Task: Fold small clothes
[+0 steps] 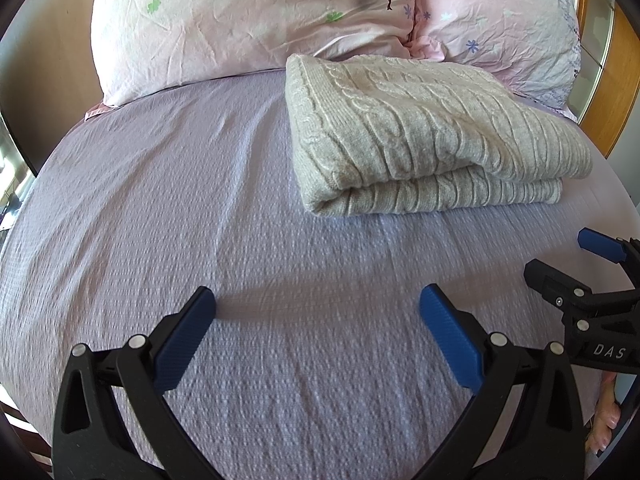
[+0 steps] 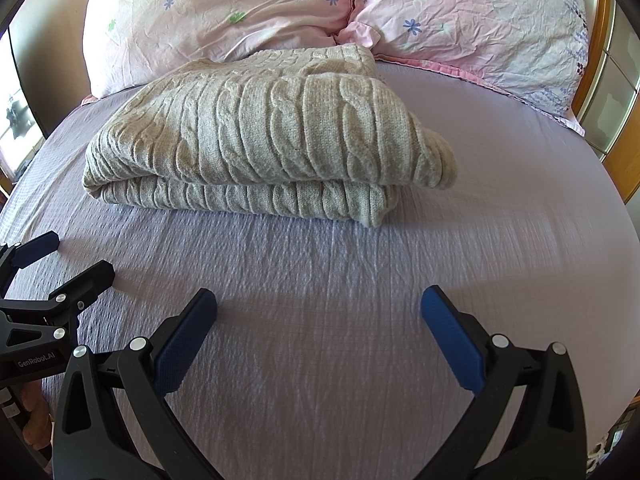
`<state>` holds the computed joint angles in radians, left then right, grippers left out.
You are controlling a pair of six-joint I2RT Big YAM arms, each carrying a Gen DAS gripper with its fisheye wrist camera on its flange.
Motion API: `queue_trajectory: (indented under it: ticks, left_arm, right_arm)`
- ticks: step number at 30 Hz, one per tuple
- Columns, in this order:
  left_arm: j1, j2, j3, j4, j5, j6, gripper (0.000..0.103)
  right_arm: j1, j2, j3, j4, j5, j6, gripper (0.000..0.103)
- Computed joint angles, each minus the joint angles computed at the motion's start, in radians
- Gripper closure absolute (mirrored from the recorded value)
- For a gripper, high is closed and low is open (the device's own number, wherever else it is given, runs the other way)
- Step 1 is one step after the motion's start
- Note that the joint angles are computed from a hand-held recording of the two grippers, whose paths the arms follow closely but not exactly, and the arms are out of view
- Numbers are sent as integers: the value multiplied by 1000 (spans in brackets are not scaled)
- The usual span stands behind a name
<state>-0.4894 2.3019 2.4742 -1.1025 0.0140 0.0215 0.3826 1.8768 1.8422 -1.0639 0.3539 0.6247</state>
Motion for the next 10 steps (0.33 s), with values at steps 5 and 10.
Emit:
queue_trajectory:
  ticks: [5, 10]
  left_arm:
    - [0, -1, -3, 4, 2, 1, 2]
    - [0, -3, -5, 6, 2, 1, 2]
  right_arm:
    - [0, 1, 1, 0, 0, 1, 1]
    - [0, 1, 1, 0, 0, 1, 1]
